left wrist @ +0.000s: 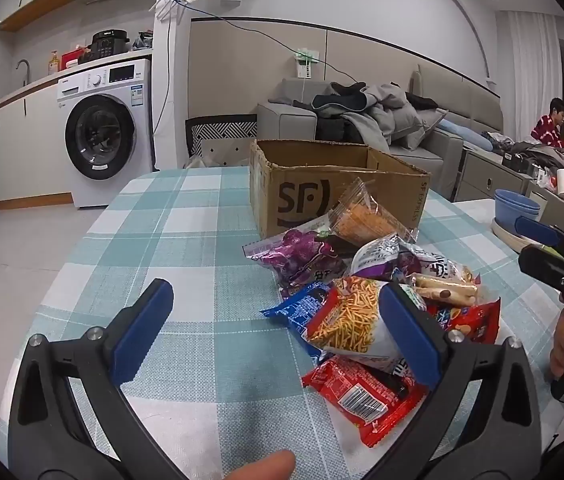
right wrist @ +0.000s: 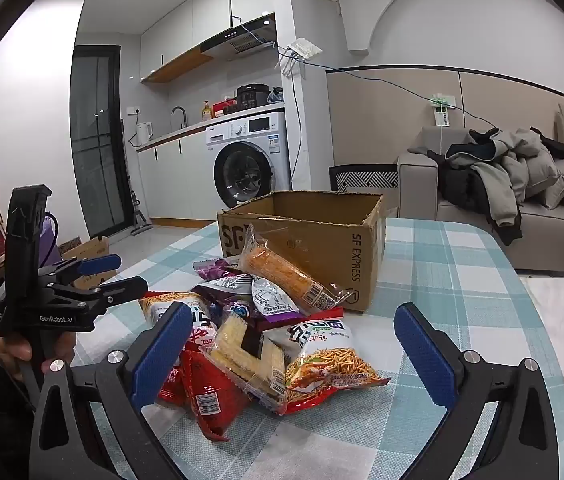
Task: Organize snacks
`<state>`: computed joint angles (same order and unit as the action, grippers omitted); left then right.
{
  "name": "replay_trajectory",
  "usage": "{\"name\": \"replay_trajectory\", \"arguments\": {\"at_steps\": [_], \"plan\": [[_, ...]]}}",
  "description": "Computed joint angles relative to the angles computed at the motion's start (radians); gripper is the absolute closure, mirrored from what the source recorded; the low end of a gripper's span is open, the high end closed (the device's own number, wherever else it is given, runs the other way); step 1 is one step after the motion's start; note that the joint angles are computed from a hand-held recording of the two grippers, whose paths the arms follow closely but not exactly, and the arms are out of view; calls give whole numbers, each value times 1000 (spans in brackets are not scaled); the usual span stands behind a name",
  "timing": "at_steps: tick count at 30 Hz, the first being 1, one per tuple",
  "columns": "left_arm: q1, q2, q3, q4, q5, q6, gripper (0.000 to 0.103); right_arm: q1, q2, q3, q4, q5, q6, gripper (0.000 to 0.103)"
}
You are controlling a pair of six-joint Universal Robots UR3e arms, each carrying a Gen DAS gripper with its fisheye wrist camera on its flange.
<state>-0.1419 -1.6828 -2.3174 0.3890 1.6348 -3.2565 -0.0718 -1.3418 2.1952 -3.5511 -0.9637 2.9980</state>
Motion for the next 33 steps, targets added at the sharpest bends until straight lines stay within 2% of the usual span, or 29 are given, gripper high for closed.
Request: {"name": "replay_trajectory", "arguments": {"at_steps": [33], "plan": [[-6, 6, 6, -21, 15, 16, 0, -1, 5, 0, -10, 2, 4, 0]]}}
